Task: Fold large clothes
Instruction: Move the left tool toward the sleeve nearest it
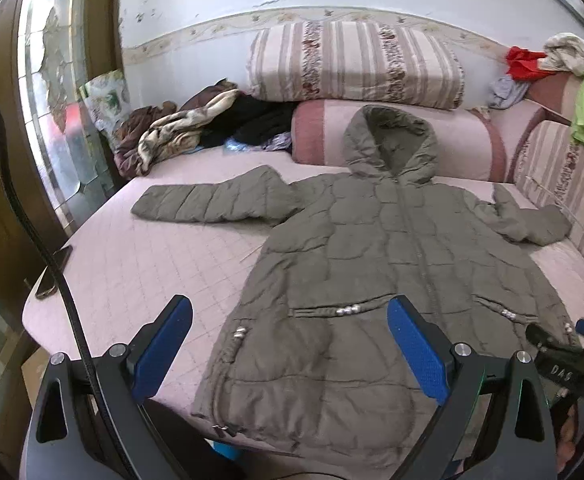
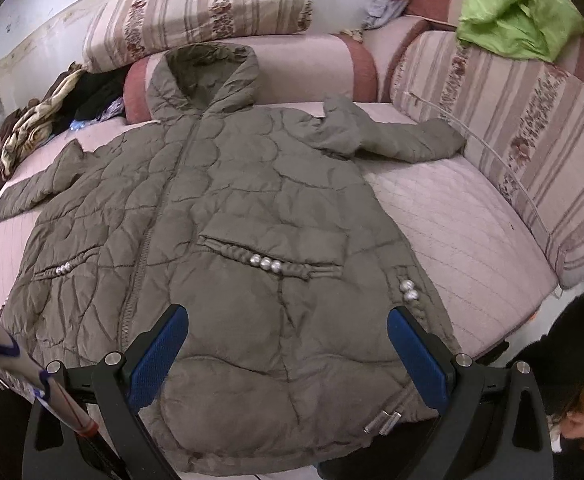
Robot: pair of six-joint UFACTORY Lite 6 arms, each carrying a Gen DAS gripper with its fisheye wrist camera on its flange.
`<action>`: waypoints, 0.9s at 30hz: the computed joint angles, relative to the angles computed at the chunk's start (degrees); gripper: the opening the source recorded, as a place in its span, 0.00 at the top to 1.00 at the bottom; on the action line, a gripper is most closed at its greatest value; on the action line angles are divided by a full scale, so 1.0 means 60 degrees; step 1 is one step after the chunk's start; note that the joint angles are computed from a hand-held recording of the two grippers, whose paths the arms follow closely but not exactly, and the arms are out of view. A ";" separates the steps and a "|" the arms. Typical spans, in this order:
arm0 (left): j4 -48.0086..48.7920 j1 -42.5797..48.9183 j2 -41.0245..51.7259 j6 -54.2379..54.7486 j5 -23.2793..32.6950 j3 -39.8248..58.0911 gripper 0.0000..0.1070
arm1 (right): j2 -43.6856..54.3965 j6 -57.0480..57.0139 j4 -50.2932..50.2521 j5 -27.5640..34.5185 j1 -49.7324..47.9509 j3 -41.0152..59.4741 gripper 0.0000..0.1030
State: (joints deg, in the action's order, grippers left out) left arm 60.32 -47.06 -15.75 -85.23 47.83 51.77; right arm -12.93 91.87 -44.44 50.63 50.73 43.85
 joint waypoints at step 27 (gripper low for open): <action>-0.0954 0.2417 -0.0173 0.0777 -0.0147 -0.0279 0.09 | 0.2837 -0.1522 0.0028 -0.1010 -0.0155 0.2547 0.02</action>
State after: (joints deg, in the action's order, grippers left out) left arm 54.59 -32.56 -16.79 -80.57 46.95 50.10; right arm 4.09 82.74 -44.27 44.57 49.80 59.13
